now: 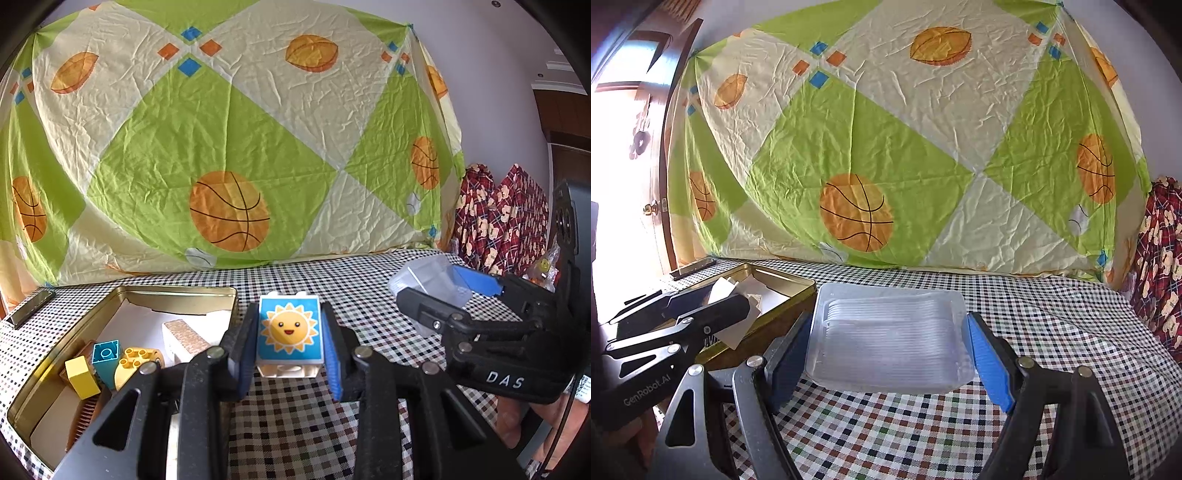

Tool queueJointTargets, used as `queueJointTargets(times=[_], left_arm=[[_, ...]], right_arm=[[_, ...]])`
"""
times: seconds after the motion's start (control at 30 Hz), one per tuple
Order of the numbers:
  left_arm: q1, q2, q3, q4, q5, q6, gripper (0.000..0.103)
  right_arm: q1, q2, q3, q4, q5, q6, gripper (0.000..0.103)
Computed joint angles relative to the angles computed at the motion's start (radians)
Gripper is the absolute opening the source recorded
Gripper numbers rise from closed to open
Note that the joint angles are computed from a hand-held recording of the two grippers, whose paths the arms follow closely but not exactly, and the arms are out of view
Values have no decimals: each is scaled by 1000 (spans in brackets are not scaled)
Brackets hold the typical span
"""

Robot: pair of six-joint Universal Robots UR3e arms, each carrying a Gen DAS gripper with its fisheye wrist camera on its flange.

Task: Organize rigid objects
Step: 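Lift the sun block with left tool while right tool lifts the plastic box, then carry the sun block over the tin with left tool while right tool carries the box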

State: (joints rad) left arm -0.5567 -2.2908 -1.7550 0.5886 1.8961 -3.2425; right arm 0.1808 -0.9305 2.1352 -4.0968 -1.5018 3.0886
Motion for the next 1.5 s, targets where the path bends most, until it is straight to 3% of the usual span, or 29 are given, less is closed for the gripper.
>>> queueJointTargets(times=[1.5], left_arm=[[39, 101, -258, 200, -5, -30, 31]], right_arm=[[150, 15, -13, -8, -64, 3, 82]])
